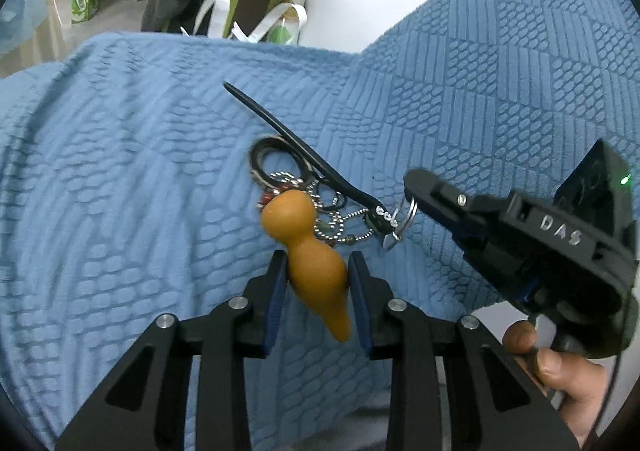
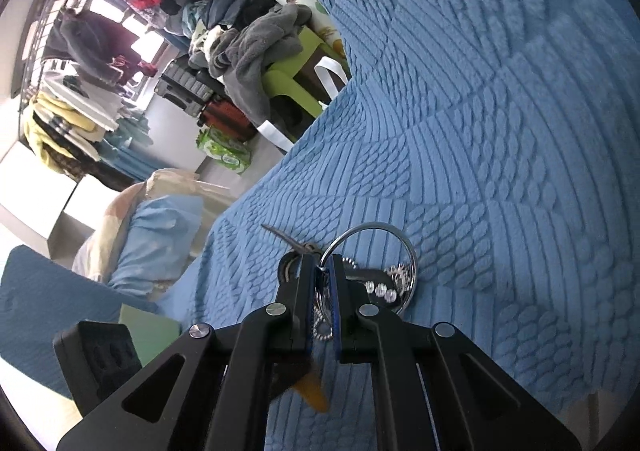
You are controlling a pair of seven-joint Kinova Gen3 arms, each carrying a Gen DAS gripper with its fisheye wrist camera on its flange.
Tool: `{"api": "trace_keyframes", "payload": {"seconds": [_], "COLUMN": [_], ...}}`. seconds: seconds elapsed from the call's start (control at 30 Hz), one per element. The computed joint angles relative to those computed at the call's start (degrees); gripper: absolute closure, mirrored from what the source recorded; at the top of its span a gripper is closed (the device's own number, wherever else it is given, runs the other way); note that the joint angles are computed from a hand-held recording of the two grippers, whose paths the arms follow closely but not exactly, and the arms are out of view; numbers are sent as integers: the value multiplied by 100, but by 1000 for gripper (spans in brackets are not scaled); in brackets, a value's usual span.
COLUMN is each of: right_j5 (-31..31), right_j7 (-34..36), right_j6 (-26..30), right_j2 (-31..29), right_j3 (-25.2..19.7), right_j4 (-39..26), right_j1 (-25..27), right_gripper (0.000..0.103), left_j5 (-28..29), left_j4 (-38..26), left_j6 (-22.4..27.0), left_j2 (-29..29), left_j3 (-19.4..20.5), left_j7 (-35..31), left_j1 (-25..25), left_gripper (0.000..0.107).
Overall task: Organize jewelry
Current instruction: 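Lift the gourd charm with left tool while right tool lifts the metal ring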
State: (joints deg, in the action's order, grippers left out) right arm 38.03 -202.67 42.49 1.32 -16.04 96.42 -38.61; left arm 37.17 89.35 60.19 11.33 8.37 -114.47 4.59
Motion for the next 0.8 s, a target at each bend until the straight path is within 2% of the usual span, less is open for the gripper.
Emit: {"api": "trace_keyframes", "payload": {"seconds": [0.13, 0.27, 0.6, 0.8], "right_j5": [322, 468, 241, -50], "right_j7": [-462, -542, 12, 602], "right_j6": [245, 323, 833, 1254], "right_j2": [-60, -45, 347, 709], "right_j3": [-120, -196, -128, 34], "right_j4": [6, -73, -745, -1306], "right_j1": [-131, -213, -655, -1005], "right_gripper": [98, 98, 98, 98], "left_j5": [124, 187, 171, 106], "left_j4": [-29, -59, -50, -70], "left_j6": [264, 462, 773, 945], "left_j2": [-146, -319, -679, -720], "left_j3": [-119, -243, -559, -708], "left_j7": [-153, -330, -695, -859], "left_j1": [-240, -414, -705, -884], "left_gripper": [76, 76, 76, 76]}}
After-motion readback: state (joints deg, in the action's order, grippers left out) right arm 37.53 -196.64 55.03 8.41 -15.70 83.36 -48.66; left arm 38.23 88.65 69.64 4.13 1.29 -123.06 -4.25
